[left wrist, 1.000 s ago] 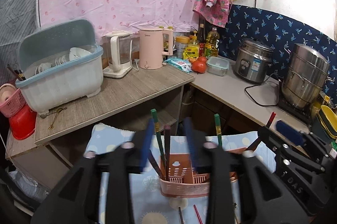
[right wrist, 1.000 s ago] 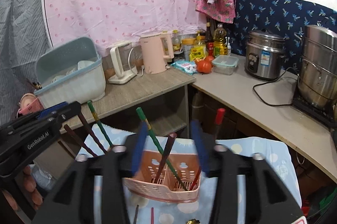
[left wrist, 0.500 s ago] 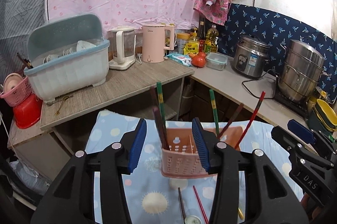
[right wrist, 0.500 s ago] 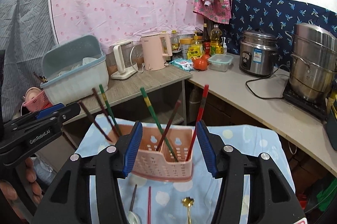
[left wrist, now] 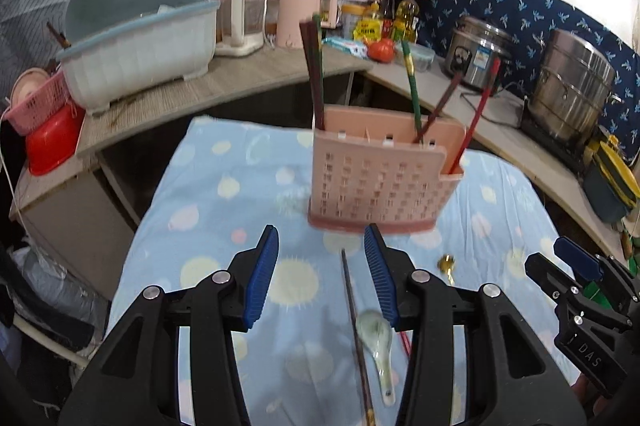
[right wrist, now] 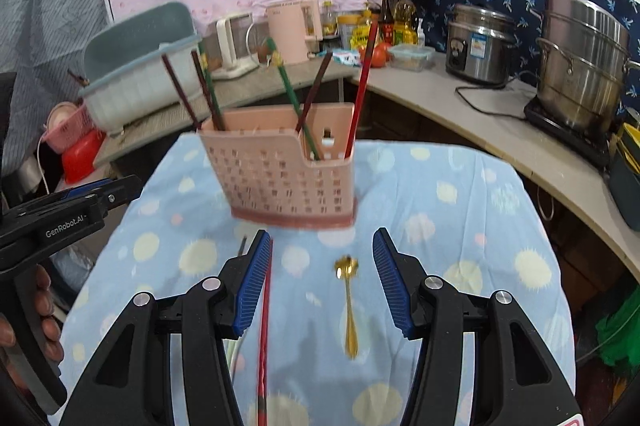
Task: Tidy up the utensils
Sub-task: 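Close the left tool on the brown chopstick while the right tool closes on the red chopstick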
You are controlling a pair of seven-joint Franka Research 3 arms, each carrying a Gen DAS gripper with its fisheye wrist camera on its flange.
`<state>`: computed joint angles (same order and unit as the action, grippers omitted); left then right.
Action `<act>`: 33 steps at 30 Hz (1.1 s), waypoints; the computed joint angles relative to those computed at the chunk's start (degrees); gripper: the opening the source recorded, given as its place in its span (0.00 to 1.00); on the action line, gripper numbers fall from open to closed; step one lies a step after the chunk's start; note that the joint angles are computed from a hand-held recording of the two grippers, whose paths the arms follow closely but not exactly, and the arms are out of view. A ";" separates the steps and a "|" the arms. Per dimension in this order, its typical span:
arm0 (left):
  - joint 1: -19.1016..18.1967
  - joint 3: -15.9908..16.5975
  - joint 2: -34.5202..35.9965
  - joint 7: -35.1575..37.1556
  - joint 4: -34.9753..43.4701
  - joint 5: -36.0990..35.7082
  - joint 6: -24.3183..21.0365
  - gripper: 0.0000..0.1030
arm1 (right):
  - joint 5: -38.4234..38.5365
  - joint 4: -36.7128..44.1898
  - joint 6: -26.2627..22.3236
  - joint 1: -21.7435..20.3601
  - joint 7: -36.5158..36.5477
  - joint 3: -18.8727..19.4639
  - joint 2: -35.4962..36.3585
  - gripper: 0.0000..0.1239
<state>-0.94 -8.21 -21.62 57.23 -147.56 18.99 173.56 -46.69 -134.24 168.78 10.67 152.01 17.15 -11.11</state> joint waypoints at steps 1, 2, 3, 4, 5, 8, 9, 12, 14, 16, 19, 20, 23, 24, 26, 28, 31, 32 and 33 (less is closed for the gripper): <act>-0.73 0.49 -0.37 0.28 -1.11 -0.45 -0.06 0.41 | 1.04 -1.23 -0.07 0.71 -0.92 -0.24 -0.43 0.42; -0.99 0.61 -0.73 0.34 -2.12 -0.66 -0.30 0.41 | 1.90 -2.25 -0.11 1.13 -1.53 -0.26 -0.79 0.41; -1.55 0.88 -1.15 0.47 -3.38 -1.09 -0.42 0.41 | 2.92 -3.29 -0.01 1.50 -2.23 -0.28 -1.08 0.41; -1.80 0.89 -1.52 0.38 -4.35 -1.38 -0.41 0.41 | 4.12 -4.40 0.04 1.90 -2.91 -0.22 -1.37 0.40; -1.85 0.86 -1.91 0.23 -5.27 -1.58 -0.53 0.41 | 5.09 -5.32 0.09 2.08 -3.38 0.00 -1.60 0.40; -2.21 0.58 -2.91 -0.02 -7.79 -2.12 -1.22 0.41 | 7.84 -7.73 0.12 2.56 -4.82 0.69 -2.03 0.40; -2.46 0.58 -3.19 -0.03 -8.68 -2.25 -1.31 0.41 | 8.81 -8.45 0.16 2.76 -5.40 0.91 -2.08 0.39; -2.95 0.27 -3.95 -0.48 -10.83 -2.42 -1.90 0.41 | 11.36 -9.61 -0.16 3.43 -7.04 1.60 -1.70 0.38; -3.89 0.50 -4.26 -0.45 -12.05 -3.00 -2.12 0.41 | 12.85 -10.26 -0.20 4.08 -8.17 1.75 -1.27 0.35; -4.91 0.78 -4.53 -0.10 -13.09 -3.52 -2.25 0.41 | 13.90 -10.69 -0.27 4.72 -8.93 2.05 -0.58 0.32; -6.23 1.04 -5.09 0.22 -14.50 -4.28 -2.45 0.41 | 15.39 -11.17 -0.14 5.96 -10.01 1.96 0.37 0.28; -6.64 1.22 -5.15 0.41 -14.70 -4.59 -2.52 0.41 | 15.77 -11.20 -0.13 6.34 -10.26 1.92 0.65 0.26; -7.46 1.00 -5.25 0.60 -15.51 -5.10 -2.65 0.41 | 16.01 -11.09 -0.15 7.12 -10.62 1.80 1.43 0.25; -7.90 1.05 -5.19 0.77 -15.73 -5.32 -2.74 0.41 | 16.26 -11.06 -0.11 7.50 -10.93 1.61 1.68 0.24; -8.63 1.13 -5.14 1.11 -16.08 -5.73 -2.82 0.41 | 16.09 -10.91 -0.22 7.93 -10.93 1.47 2.12 0.23; -8.91 1.03 -5.03 1.26 -16.33 -5.92 -2.75 0.41 | 16.37 -10.81 -0.23 8.46 -11.32 1.02 2.50 0.22; -9.29 1.02 -4.77 1.54 -16.46 -6.20 -2.77 0.41 | 15.96 -10.43 -0.52 8.90 -11.13 0.59 3.24 0.21; -9.43 1.03 -4.71 1.66 -16.44 -6.27 -2.82 0.41 | 15.92 -10.33 -0.63 9.11 -11.12 0.36 3.44 0.21; -9.62 1.05 -4.60 1.83 -16.42 -6.36 -2.84 0.41 | 15.75 -10.17 -0.72 9.28 -11.00 0.19 3.68 0.21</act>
